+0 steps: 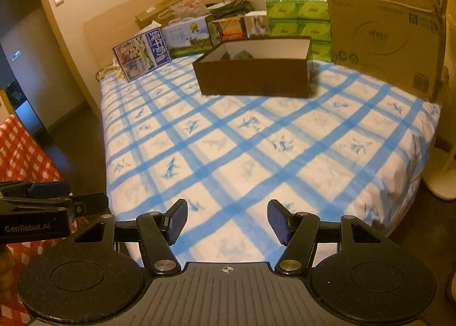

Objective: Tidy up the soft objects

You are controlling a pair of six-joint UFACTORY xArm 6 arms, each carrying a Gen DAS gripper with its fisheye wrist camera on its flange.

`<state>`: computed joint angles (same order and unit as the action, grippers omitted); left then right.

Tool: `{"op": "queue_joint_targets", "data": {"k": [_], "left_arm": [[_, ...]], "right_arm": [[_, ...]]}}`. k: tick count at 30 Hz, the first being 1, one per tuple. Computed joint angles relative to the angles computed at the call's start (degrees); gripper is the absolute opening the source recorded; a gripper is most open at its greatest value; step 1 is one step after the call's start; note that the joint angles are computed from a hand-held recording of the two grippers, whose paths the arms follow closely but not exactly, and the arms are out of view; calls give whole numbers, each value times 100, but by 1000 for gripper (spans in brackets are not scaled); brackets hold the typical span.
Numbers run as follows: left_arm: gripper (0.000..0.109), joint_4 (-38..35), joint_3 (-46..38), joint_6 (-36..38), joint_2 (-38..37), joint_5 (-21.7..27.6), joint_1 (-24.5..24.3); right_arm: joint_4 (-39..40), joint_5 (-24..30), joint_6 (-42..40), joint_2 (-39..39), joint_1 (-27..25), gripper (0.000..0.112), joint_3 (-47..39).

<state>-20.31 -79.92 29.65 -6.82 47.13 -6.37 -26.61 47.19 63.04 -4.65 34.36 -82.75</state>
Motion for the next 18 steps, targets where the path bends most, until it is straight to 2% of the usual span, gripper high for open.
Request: {"op": "queue_joint_targets", "data": {"k": [6, 18], "left_arm": [[74, 5, 156, -21, -133, -1, 48], [74, 41, 202, -13, -142, -26, 52]], "right_arm": [[-38, 191, 70, 10, 187, 62, -36], [32, 192, 14, 83, 214, 62, -98]]}}
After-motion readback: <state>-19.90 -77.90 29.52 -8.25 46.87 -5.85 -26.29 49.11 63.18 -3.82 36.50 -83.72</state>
